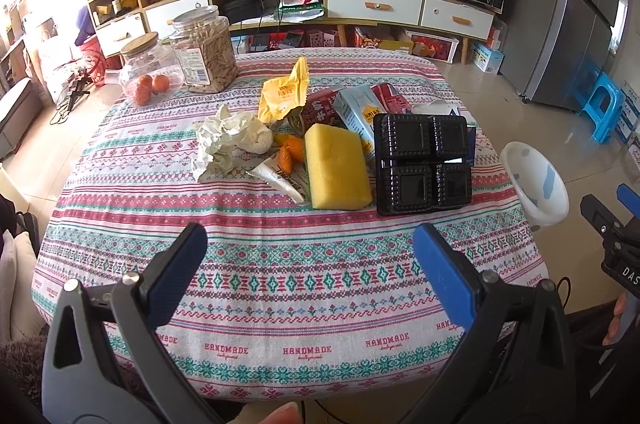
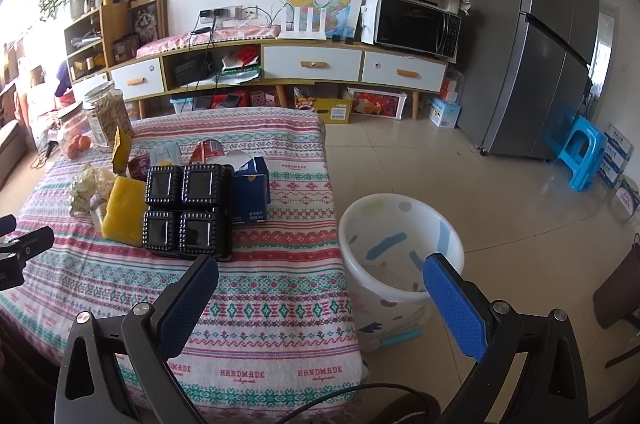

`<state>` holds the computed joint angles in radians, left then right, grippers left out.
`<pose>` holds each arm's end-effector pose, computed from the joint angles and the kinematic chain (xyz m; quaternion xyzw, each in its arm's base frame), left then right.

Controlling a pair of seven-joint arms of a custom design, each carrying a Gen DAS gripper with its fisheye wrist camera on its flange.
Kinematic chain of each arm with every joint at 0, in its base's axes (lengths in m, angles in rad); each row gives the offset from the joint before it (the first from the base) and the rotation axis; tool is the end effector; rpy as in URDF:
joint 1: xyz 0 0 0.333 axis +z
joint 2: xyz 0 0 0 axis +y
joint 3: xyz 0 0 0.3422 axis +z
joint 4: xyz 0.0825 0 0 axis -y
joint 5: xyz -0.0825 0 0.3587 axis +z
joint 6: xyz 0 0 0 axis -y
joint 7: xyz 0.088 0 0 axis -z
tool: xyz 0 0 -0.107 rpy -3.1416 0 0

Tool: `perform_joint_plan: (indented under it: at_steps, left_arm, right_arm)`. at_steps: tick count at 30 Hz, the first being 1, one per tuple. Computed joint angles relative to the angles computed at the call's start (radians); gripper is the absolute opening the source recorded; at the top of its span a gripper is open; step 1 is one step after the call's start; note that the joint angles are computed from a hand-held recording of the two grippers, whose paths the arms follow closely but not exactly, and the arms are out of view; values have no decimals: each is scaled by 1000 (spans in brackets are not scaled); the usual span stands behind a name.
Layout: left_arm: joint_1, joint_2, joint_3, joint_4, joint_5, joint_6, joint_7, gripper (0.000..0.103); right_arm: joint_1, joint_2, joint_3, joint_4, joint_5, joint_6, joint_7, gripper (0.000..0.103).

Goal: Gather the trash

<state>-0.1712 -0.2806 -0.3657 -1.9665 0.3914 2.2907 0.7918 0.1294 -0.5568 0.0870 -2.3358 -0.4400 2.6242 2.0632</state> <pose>0.4113 -0.2675 0.6797 -0.6775 0.6427 -0.2471 0.2587 0.3825 0.1047 0.6648 -0.6404 0.6278 -0.3460 0.2758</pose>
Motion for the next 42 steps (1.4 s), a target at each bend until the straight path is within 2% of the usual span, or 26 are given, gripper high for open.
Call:
perform_joint_plan:
  at_steps: [9, 14, 21, 27, 29, 33, 37, 39, 41, 42]
  left_arm:
    - [5, -9, 30, -1, -72, 28, 68, 102]
    - [24, 35, 36, 59, -48, -49, 116, 102]
    - [20, 151, 115, 188, -182, -123, 247, 102]
    - [10, 266, 146, 310, -212, -96, 276, 99]
    - [2, 311, 155, 348, -225, -82, 290, 93]
    - [-14, 378, 175, 382, -236, -61, 297, 70]
    - [-21, 438, 189, 433, -291, -69, 312, 52]
    - [-33, 457, 198, 453, -273, -67, 305, 48]
    - [-41, 474, 205, 471, -256, -72, 305, 39]
    - [-43, 478, 208, 474, -253, -72, 306, 29]
  right_arm:
    - [17, 6, -25, 18, 32, 5, -34, 103]
    - [78, 53, -87, 104, 146, -76, -152, 103]
    - [99, 186, -110, 298, 258, -218, -315, 103]
    - [93, 356, -99, 493, 352, -308, -384, 103]
    - [87, 409, -97, 545, 386, -330, -401, 103]
    - [67, 483, -92, 591, 425, -336, -416, 103]
    - [44, 583, -90, 692, 494, -436, -443, 103]
    - [29, 634, -86, 749, 539, -466, -456, 103]
    - [16, 680, -82, 802, 563, -490, -443, 103]
    - [10, 704, -79, 829, 572, -505, -434, 103]
